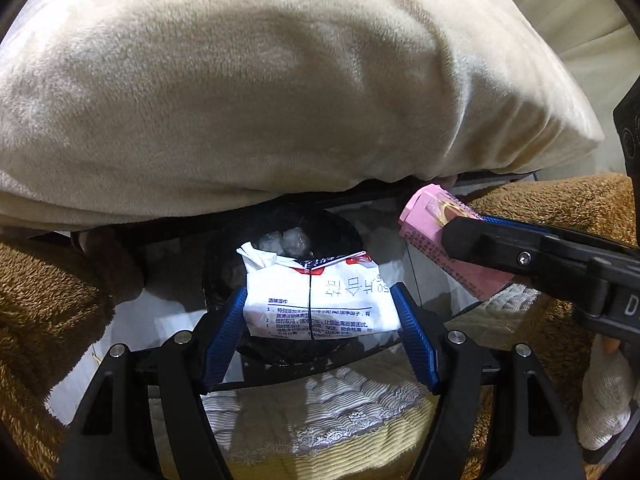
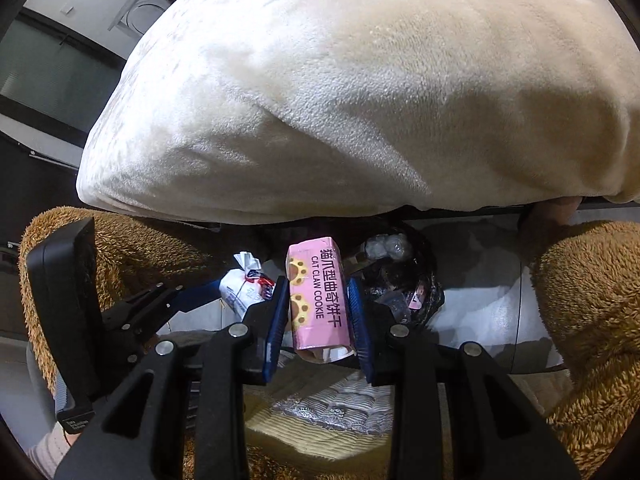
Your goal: Collect trash
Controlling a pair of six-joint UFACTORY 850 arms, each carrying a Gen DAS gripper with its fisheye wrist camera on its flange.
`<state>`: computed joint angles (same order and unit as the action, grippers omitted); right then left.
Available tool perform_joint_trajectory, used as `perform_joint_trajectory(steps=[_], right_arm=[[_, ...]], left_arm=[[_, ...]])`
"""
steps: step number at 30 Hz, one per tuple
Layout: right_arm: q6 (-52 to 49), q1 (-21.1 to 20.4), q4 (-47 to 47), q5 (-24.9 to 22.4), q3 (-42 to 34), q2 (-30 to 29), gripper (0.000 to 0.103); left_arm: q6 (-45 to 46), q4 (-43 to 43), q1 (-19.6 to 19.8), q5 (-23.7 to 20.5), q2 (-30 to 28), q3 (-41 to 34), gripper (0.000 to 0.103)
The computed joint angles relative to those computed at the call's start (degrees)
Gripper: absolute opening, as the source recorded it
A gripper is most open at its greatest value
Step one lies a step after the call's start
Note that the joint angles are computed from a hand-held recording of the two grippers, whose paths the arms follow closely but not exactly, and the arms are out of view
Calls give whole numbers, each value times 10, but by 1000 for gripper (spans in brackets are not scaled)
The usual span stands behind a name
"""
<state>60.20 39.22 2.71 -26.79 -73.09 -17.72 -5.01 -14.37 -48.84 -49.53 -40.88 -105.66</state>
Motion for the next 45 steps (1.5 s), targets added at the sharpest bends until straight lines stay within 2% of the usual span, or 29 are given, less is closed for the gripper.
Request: perform_joint_trajectory(steps=[9, 11, 12, 13, 16, 18, 23, 26, 31, 37, 41, 45], right_arm=[[13, -3, 6, 22, 13, 9, 34], [30, -4, 3, 34, 22, 16, 46], [44, -4, -8, 38, 25, 19, 57], [55, -4, -16, 40, 28, 22, 59], [57, -5, -16, 47, 33, 27, 59], [62, -4, -25, 51, 34, 30, 59], [101, 1, -76, 65, 39, 40, 59], [169, 10, -160, 72, 46, 52, 59], [338, 36, -383, 59, 44, 68, 59], [525, 66, -642, 14, 54, 97, 59], [576, 77, -735, -28, 57, 115, 60], [560, 76, -769, -58, 51, 125, 61]], left_arm=[[-13, 9, -1, -31, -18, -20, 72], [-9, -1, 1, -40, -22, -23, 76], [-19, 9, 1, -40, -22, -23, 85], [-26, 14, 0, -39, -21, -22, 88], [-33, 15, 1, -32, -17, -16, 90], [-38, 21, 2, -21, -10, -7, 97], [-47, 23, 3, -1, 0, 2, 96], [-41, 16, 3, 17, 8, 6, 97], [-33, 26, -1, 63, 32, 23, 97], [-39, 45, -2, 116, 61, 39, 97], [-11, 20, 8, 163, 87, 53, 96], [-15, 32, 15, 198, 102, 54, 96]])
